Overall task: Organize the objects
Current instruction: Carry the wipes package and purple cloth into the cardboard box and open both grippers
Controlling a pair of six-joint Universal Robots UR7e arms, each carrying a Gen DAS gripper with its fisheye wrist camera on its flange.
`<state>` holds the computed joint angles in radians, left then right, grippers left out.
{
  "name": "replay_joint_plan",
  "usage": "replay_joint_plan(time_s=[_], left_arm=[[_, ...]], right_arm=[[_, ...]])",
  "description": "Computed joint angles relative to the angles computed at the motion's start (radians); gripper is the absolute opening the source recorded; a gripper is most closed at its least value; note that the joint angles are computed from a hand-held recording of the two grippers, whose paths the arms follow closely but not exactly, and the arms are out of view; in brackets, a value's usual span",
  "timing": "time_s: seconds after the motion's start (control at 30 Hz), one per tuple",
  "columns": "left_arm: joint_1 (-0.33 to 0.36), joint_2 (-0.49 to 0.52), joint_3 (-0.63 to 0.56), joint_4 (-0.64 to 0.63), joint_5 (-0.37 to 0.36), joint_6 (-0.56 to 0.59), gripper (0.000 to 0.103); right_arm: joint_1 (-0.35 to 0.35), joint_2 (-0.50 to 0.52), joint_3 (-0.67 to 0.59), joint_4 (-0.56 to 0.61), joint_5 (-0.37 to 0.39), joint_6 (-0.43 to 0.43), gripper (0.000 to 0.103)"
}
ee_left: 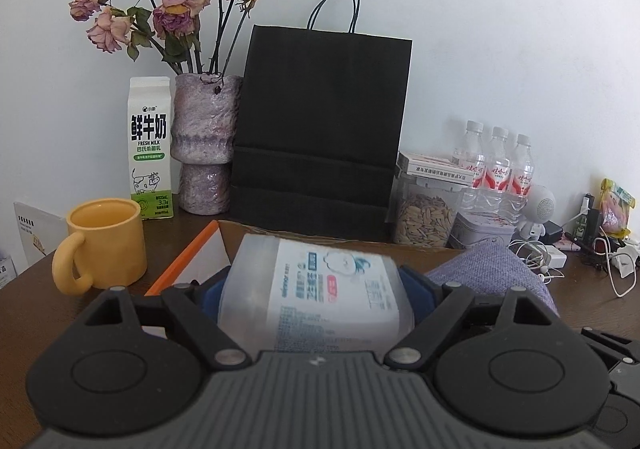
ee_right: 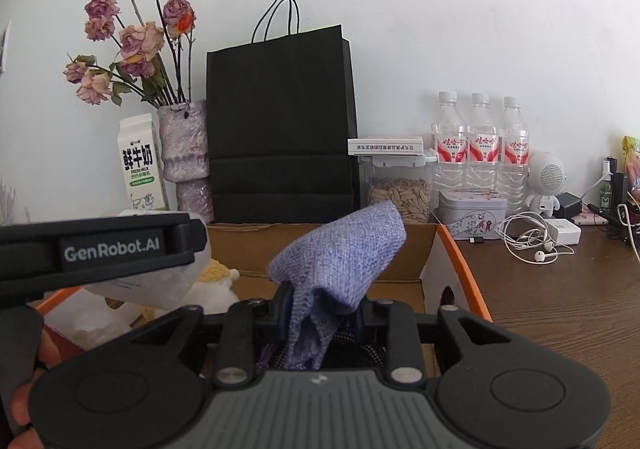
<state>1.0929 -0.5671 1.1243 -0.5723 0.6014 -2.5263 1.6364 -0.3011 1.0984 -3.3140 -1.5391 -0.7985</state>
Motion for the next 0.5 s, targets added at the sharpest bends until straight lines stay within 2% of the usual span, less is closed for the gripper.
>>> replay_joint_plan(time_s=[0.03,0.07,0.1,0.17,0.5], left_arm=[[0.0,-0.002,0.01,-0.015,0.002,0.008,0.103],[-0.001,-0.007,0.03,-0.057,0.004,0.032,0.103],[-0.002,-0.009,0.04,-0.079,0.004,0.05,0.103],[-0.004,-0.012,0.052,-0.097,0.01,0.063,0.103],[-0.007,-0.031,0.095,-0.168,0.007,0.062,0.103]], right_arm=[[0.0,-0.001,0.007,-0.016,-0.008,-0.003,0.062],[-0.001,-0.002,0.015,-0.036,-0.013,-0.006,0.09],[-0.002,-0.002,0.024,-0.061,-0.008,-0.011,0.102],[-0.004,-0.008,0.042,-0.1,0.011,-0.018,0.103],[-0.005,-0.023,0.065,-0.112,0.02,-0.015,0.103]])
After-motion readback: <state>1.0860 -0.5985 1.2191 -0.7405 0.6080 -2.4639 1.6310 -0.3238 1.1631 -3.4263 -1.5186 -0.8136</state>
